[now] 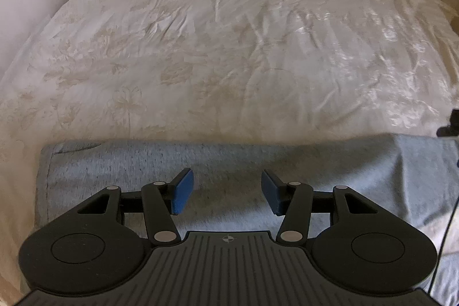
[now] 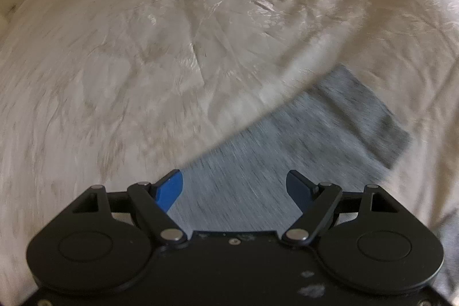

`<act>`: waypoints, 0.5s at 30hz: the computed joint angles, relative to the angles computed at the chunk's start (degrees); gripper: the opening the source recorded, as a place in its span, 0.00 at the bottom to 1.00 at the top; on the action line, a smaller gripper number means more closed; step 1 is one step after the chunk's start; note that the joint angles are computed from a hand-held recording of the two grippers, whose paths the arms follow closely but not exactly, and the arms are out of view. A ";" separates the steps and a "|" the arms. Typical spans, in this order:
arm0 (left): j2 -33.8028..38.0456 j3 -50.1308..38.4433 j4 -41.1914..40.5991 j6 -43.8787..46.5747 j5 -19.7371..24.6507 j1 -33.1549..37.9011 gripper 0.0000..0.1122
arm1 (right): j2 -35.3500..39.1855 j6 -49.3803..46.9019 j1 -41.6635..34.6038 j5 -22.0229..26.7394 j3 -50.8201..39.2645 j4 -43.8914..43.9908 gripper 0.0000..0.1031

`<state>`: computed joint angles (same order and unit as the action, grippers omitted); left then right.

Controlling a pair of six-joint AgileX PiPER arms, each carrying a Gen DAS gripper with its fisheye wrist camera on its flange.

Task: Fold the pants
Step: 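Move both open grippers down toward the sweatpants legs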

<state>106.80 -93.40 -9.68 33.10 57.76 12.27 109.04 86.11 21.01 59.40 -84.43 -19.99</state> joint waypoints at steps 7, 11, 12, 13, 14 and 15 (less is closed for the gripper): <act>7.22 -6.18 2.67 -3.09 1.12 -0.45 0.46 | 14.91 -1.79 -5.68 4.33 -13.51 3.96 0.81; 10.26 -8.84 3.01 -4.09 2.16 -0.25 0.46 | 18.55 -3.58 -6.29 7.80 -16.15 6.64 0.58; 10.74 -9.24 2.94 -4.35 2.37 -0.18 0.46 | 18.17 -3.71 -5.81 7.98 -15.52 6.45 0.40; 11.40 -9.97 2.81 -4.74 2.86 -0.12 0.46 | 17.06 -4.38 -5.42 7.17 -13.86 6.69 0.26; 12.01 -10.71 2.56 -5.04 3.46 -0.04 0.46 | 15.36 -4.79 -5.33 5.40 -11.26 7.28 0.04; 12.60 -11.58 2.17 -5.41 4.28 0.01 0.46 | 12.75 -4.29 -5.18 2.93 -7.60 8.24 0.04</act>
